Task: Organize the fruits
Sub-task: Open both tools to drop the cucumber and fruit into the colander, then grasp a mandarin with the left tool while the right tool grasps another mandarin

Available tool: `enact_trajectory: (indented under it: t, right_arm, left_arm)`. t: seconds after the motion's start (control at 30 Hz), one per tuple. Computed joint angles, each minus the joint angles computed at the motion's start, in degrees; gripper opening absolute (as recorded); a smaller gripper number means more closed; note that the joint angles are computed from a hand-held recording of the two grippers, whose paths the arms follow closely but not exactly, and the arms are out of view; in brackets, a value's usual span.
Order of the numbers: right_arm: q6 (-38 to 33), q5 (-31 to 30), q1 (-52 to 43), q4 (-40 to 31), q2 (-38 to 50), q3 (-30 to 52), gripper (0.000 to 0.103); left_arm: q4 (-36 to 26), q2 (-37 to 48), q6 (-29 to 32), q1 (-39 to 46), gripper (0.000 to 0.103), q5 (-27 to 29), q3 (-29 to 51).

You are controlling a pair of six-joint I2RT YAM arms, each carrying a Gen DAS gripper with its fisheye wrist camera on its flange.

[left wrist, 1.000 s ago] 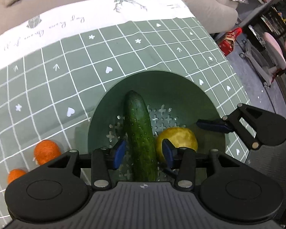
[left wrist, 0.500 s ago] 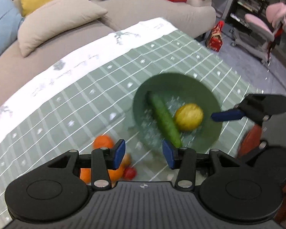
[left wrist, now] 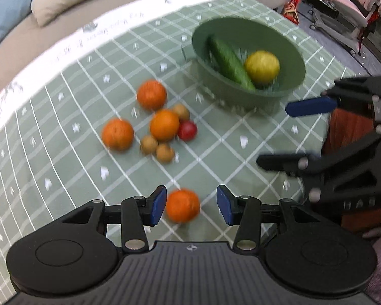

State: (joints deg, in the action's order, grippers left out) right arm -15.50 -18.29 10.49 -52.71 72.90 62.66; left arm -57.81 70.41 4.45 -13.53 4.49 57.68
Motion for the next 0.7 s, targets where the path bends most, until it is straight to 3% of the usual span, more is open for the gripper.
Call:
enact_trajectory:
  t: [0.03, 0.13, 0.33, 0.7]
  right_arm:
    - [0.2, 0.4, 0.4, 0.6, -0.1, -0.8, 0.066]
    - [-0.2, -0.2, 0.2, 1.5, 0.7, -2.3, 0.052]
    - [-0.7, -0.8, 1.3, 2.7, 2.5, -3.4, 0.047]
    - [-2.4, -1.6, 3.9, 4.9, 5.6, -3.3, 0.039]
  left_arm:
    - [0.5, -0.9, 0.0, 0.4, 0.054, 0.3, -1.6]
    - [3.3, -3.2, -0.3, 1.8, 0.056, 1.2, -6.3]
    - [7.3, -3.6, -2.1, 3.6, 0.06, 2.2, -10.6]
    - [9.7, 2.4, -2.7, 2.9, 0.061, 1.4, -10.7]
